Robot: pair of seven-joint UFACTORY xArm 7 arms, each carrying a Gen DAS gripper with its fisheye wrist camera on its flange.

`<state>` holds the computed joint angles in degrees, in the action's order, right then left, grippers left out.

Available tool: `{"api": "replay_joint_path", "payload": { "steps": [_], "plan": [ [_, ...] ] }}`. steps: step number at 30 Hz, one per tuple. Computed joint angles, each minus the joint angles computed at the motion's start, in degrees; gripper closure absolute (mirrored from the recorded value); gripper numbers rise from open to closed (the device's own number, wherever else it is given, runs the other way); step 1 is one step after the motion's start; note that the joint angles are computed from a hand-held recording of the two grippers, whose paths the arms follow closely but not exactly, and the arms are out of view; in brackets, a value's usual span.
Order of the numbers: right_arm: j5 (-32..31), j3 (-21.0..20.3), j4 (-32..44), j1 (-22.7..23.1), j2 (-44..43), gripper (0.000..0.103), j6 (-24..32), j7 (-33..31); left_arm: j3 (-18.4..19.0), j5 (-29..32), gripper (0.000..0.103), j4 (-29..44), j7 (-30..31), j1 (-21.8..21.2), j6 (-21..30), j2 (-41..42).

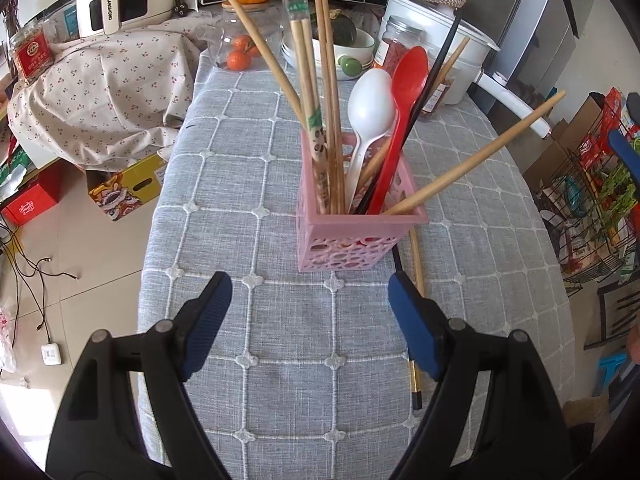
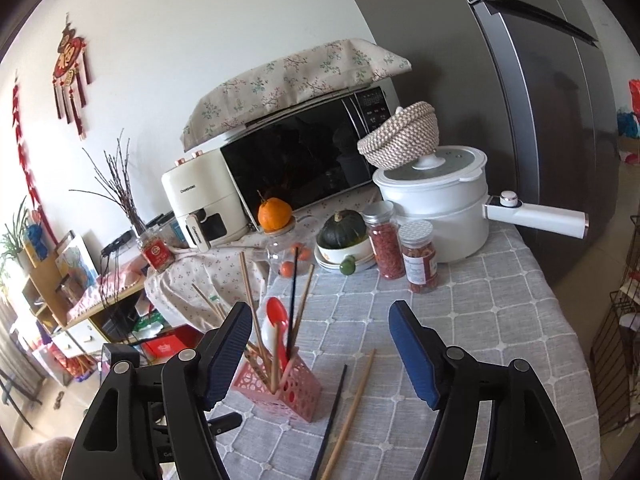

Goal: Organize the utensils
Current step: 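Move the right tool to another wooden chopstick while the left tool approaches the black chopstick, then grasp the black chopstick with the left tool while the right tool grasps the wooden chopstick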

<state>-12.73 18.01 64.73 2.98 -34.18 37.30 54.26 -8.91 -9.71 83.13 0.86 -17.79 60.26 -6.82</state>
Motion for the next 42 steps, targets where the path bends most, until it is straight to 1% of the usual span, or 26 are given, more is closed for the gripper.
{"api": "replay_joint_path", "payload": {
  "steps": [3,7,13,15,19,24,26,28,29,31,32,35,36,37,39,42],
  "plan": [
    [0.8,-0.7,-1.4,0.6,-0.1,0.031,2.0,-0.4,-0.2,-0.3,0.022,0.1,-0.6,-0.2,0.9,0.5],
    [0.5,-0.6,-2.5,1.2,1.4,0.031,4.9,-1.4,-0.5,0.1,0.022,-0.1,-1.4,-0.5,0.8,0.8],
    [0.2,-1.1,-2.5,4.0,7.7,0.031,9.2,-4.1,-0.7,2.3,0.022,0.0,-1.1,-0.8,0.8,1.6],
    [-0.2,-1.5,-2.4,5.0,9.8,0.031,9.4,-4.7,-0.6,2.4,0.022,0.4,-1.2,-0.8,0.9,2.0],
    [1.0,-3.2,-1.6,7.4,14.0,0.031,9.5,-6.3,-0.2,2.6,0.022,0.8,-1.9,-0.4,1.1,2.5],
    [2.6,-5.0,-0.6,9.1,18.4,0.033,9.0,-6.1,0.0,2.8,0.022,1.3,-2.0,0.0,1.7,3.3],
    [3.0,-5.5,0.0,9.6,19.8,0.037,8.7,-5.9,0.0,2.7,0.022,1.4,-1.8,0.0,1.8,3.3],
    [4.2,-6.2,1.0,10.2,21.4,0.045,8.6,-6.5,0.0,2.4,0.022,1.5,-1.5,0.0,1.8,3.4],
    [4.3,-6.4,1.5,10.4,22.2,0.048,8.9,-6.5,-0.1,2.4,0.022,1.4,-1.4,0.0,1.9,3.4],
    [4.0,-6.5,2.5,10.8,23.6,0.056,9.9,-6.2,0.0,1.6,0.022,1.5,-0.5,-0.1,2.3,3.4],
    [3.9,-6.7,2.8,10.9,24.1,0.058,10.2,-6.1,-0.1,1.6,0.022,1.5,-0.4,-0.1,2.3,3.4],
    [2.7,-6.8,4.1,11.4,25.3,0.071,11.7,-5.7,-0.4,1.8,0.022,1.4,-0.4,-0.4,2.4,3.3],
    [2.1,-6.8,5.0,11.5,25.8,0.082,13.3,-6.1,-0.4,1.7,0.022,1.4,-0.5,-0.5,2.5,3.3],
    [1.6,-6.9,6.0,11.7,26.3,0.089,15.0,-6.4,-0.6,1.4,0.022,1.4,-0.5,-0.7,2.4,3.2],
    [3.9,-7.8,5.7,12.0,25.9,0.095,15.2,-7.8,-0.8,0.9,0.022,1.1,-0.5,-1.1,2.2,3.1],
    [8.9,-9.2,4.4,12.0,24.3,0.096,15.9,-10.8,-1.2,-1.0,0.022,0.8,0.3,-1.9,2.6,3.1]
  ]
}}
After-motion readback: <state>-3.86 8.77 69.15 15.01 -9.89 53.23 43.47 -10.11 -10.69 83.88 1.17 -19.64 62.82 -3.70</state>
